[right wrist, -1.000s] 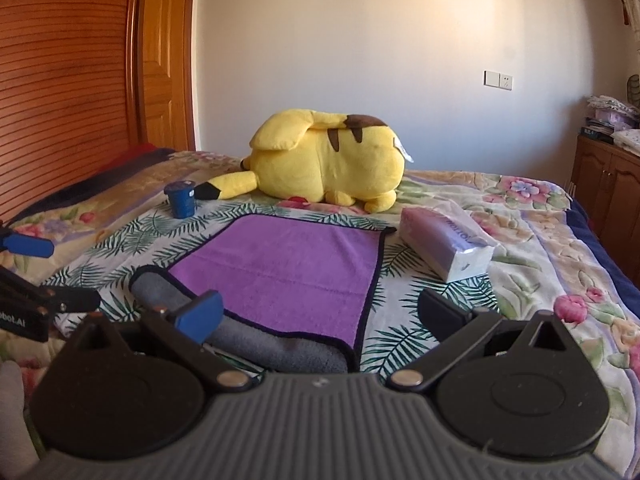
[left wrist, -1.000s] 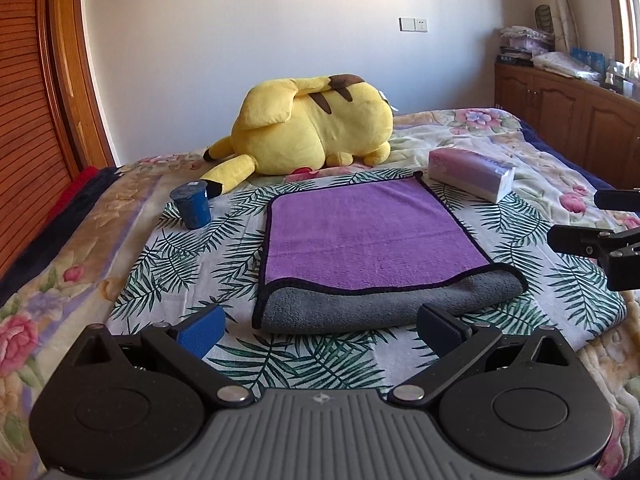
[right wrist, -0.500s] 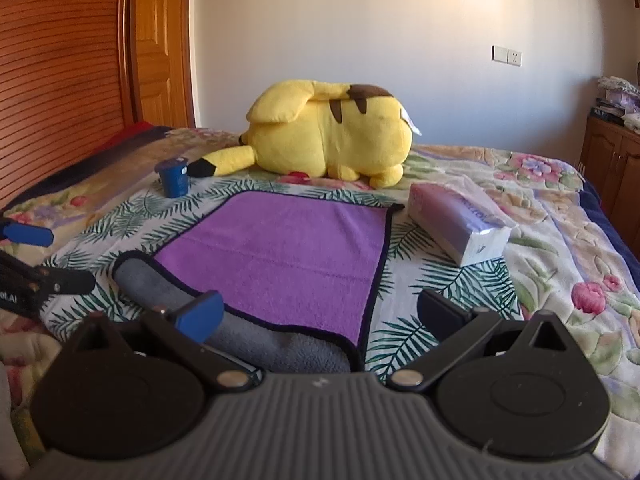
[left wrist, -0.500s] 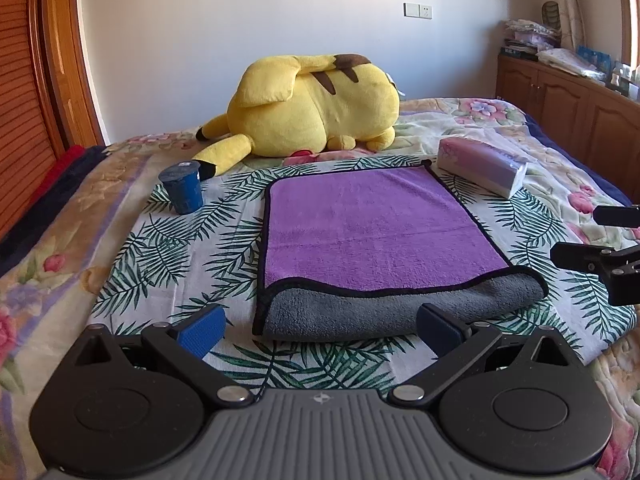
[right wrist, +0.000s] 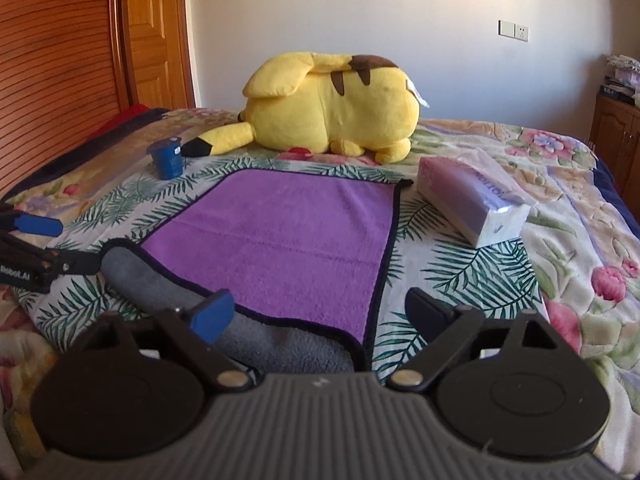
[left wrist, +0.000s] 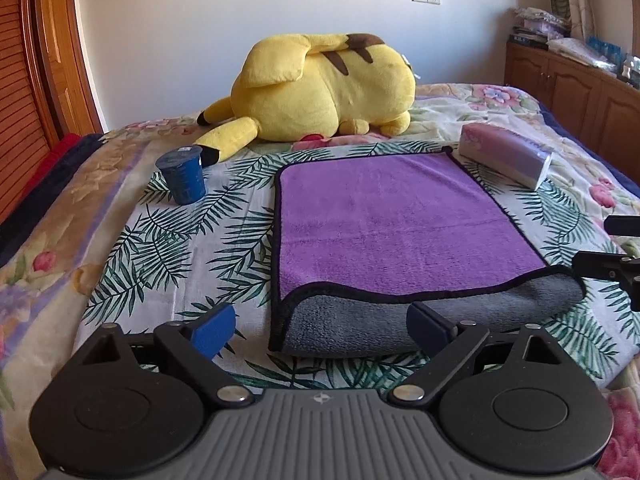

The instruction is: Fold towel

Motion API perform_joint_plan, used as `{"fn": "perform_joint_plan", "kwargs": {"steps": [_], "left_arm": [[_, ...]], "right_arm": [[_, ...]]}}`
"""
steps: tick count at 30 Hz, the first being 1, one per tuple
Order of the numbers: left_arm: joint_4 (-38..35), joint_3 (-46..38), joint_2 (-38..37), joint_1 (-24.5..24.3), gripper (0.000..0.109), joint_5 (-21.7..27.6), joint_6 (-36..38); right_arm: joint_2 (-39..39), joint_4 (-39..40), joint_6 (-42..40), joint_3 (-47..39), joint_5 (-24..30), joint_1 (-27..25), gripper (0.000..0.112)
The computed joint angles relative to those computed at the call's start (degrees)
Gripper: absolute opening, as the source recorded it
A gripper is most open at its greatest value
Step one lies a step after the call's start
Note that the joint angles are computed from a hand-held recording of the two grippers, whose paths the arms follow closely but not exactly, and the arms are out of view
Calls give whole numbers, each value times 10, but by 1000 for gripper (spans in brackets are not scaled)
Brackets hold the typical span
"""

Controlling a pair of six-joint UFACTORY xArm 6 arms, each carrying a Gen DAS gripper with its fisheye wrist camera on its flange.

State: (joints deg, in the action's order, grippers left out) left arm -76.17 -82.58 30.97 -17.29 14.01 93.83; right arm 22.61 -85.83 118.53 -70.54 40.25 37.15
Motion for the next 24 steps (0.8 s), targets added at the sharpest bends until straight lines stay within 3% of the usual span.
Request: {"fn": "perform_joint_plan", "kwargs": {"steps": [9,20,24], "left_arm": [[48,-50,46,4,92,0,-45],[80,-91,80,13,70,24,-69],[96,-108,93,17,68,36,-87]], "right_arm": [[13,9,-10,-7,-39,-17,86],[31,24,-37,-21,-68,-31,78],[38,29,-47,-24,-78,-38,77]]}}
